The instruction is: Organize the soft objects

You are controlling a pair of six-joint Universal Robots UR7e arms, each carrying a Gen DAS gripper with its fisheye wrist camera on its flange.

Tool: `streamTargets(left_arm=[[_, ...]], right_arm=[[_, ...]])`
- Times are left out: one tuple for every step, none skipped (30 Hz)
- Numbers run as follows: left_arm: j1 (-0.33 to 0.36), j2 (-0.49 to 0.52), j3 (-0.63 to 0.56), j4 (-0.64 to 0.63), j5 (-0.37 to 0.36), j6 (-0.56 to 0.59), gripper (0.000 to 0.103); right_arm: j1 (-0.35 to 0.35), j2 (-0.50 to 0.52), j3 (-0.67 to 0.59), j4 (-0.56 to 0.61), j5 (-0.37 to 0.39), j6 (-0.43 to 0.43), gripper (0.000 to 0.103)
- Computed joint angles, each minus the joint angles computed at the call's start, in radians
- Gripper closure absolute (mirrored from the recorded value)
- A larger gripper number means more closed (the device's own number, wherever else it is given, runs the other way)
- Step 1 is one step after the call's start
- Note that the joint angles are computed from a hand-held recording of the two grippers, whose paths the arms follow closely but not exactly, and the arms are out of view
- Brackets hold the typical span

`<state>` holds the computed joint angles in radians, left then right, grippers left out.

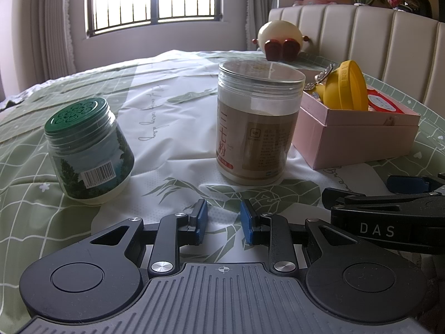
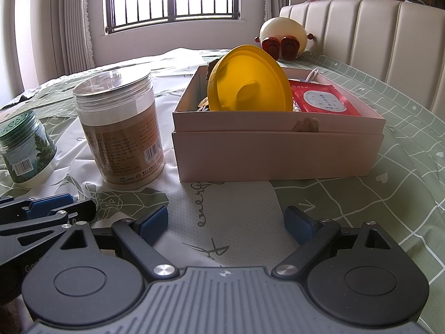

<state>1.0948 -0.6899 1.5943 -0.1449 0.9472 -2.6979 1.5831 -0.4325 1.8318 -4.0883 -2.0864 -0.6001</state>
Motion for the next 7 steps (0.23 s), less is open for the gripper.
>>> streamTargets(left_arm=[[0.0,0.0,0.0,0.0,0.0,0.0,0.074],[0.0,0.0,0.0,0.0,0.0,0.0,0.074],[0.0,0.0,0.0,0.0,0.001,-0.001,0.074],[0.002,-0.001,-0.001,0.002,0.004,-0.002,0.074],[0.004,-0.002,0.0,0.003,0.009,-0.003,0.074],[0.005,-0.003,0.0,0.004,0.013,-0.004,0.074],[0.008,-0.004,-0.002,0.008,0.02,-0.008,0.074]], right_arm=[[0.0,0.001,-0.001,0.0,-0.001,0.0,0.012],[0.0,0.0,0.0,0.0,0.0,0.0,0.012],[0.0,0.0,0.0,0.0,0.0,0.0,0.012],[0.0,0.001,-0.001,0.001,-0.001,0.0,0.012],[0.001,0.001,-0.001,0.001,-0.002,-0.001,0.011],[0.001,0.001,-0.002,0.002,-0.002,0.0,0.011],[0.001,0.001,-0.001,0.001,0.0,0.001,0.011]])
